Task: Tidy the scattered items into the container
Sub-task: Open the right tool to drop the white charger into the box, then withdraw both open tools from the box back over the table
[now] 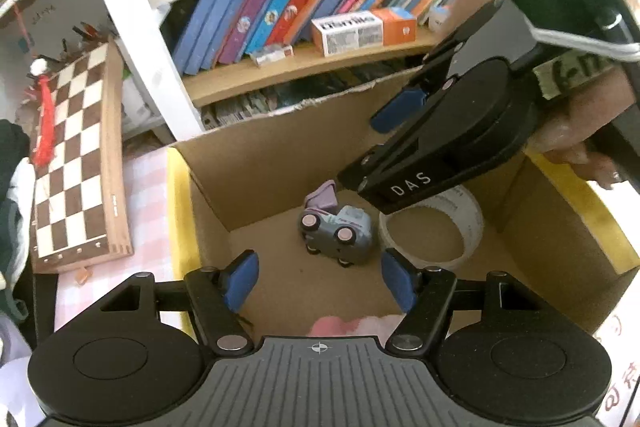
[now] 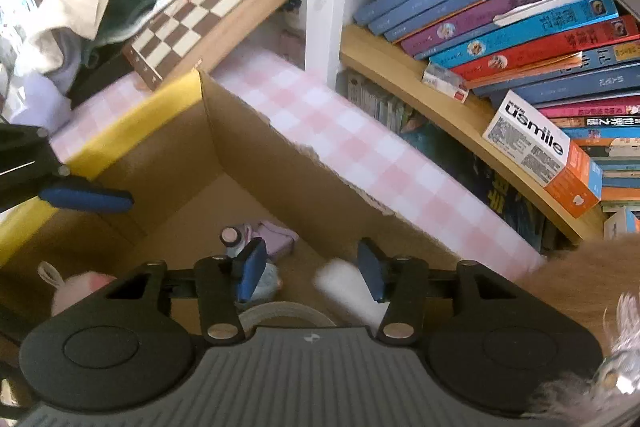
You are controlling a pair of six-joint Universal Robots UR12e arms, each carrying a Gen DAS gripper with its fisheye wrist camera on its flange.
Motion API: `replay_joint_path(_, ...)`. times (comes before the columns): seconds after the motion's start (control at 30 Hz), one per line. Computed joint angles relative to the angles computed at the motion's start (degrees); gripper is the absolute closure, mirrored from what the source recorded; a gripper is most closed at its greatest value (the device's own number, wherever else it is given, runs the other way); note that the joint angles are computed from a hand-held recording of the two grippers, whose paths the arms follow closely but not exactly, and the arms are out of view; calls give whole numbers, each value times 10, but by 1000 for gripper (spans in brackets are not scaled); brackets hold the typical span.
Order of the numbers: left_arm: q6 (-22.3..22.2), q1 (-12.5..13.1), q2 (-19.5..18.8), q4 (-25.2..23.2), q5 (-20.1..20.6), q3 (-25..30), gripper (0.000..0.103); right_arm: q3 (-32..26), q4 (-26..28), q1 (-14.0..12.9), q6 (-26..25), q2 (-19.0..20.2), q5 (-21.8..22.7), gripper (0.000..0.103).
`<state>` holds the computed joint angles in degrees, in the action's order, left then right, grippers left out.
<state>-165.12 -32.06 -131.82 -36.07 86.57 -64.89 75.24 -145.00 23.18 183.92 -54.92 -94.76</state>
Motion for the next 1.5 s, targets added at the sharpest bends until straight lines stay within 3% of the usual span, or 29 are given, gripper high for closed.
replay_joint_path(0.33, -28, 0, 36, 89, -7, -64, 32, 33, -43, 15, 13, -25, -19, 51)
replay_joint_path(0.77, -54, 5, 98, 226, -4, -166, 29, 111, -160, 57, 26, -82, -82, 48)
replay_joint_path(1.13, -90, 15, 152, 317, -18, -257, 20, 186, -244, 110, 88, -130, -210, 34)
replay_joint_path(1.5, -98, 22, 195, 350, -29, -338, 14, 226, -225, 176, 173, -144, -347, 19)
